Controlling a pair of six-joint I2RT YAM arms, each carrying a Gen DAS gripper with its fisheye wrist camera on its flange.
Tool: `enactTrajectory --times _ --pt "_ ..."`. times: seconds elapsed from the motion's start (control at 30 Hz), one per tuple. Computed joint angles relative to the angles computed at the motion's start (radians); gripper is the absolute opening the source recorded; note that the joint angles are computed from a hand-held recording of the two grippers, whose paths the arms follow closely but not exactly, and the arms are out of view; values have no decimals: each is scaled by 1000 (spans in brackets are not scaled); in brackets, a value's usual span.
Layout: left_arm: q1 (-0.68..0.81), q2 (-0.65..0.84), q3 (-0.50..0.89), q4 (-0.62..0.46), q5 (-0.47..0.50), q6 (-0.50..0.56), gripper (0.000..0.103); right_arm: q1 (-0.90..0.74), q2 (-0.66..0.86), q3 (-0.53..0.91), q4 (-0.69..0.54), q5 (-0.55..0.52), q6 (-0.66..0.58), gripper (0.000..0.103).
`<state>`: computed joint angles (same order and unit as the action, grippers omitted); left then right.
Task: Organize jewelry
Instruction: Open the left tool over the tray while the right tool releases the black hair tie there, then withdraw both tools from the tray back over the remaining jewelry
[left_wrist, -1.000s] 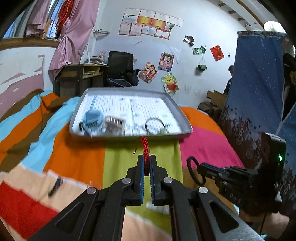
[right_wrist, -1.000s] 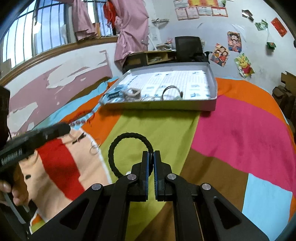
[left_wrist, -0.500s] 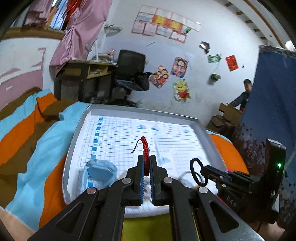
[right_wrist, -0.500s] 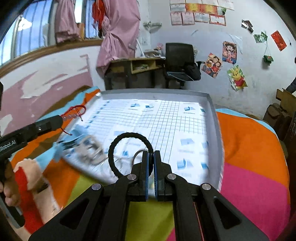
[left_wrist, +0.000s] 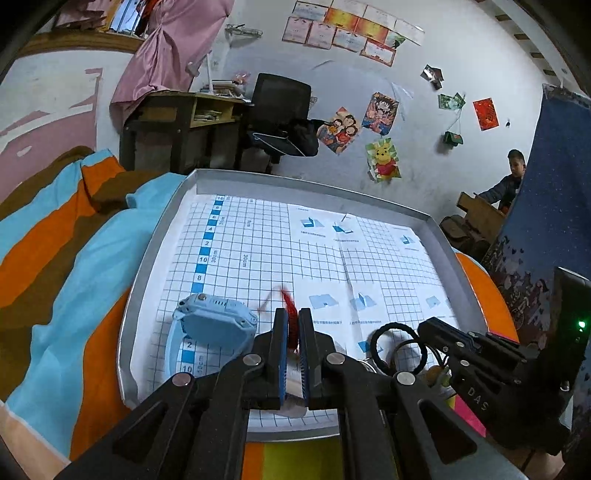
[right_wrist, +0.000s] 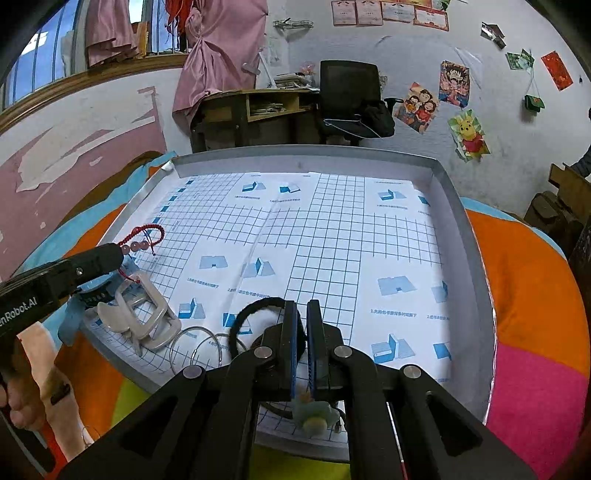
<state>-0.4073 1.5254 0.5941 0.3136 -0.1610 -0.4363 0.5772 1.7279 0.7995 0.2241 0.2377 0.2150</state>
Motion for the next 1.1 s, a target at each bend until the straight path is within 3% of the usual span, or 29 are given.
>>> enactTrajectory --times 0.2,0.37,0.47,0.53,0.6,0.67,0.73,0.9,1.0,1.1 --pt "-13 -62 -35 -19 -29 -26 11 -3 -60 -38 -9 14 -12 5" --pt "-49 -154 -94 -24 -80 -48 49 -2 -153 -86 -36 15 -20 5" --pt "-84 -234 -135 -39 -123 -68 59 0 -215 -117 -53 15 -9 7" --pt "-108 -286 -148 -78 -145 -72 63 4 -271 -149 -61 18 8 14" --pt "-152 -358 -168 -129 -196 -79 75 7 -327 -182 -64 19 18 29" --pt "-188 -437 -197 -167 -239 -91 92 16 -390 -217 -74 21 29 36" --pt "-238 -543 -231 -221 -296 -112 98 37 -470 -255 -99 37 45 41" --pt "-437 -767 -267 -439 -521 -177 103 120 -685 -338 -189 110 96 76" --pt "-628 -860 -256 -629 -703 -271 103 207 -824 -379 -270 184 133 87" --pt "-887 -867 -205 -930 -921 -552 103 328 -948 -407 -357 293 178 94"
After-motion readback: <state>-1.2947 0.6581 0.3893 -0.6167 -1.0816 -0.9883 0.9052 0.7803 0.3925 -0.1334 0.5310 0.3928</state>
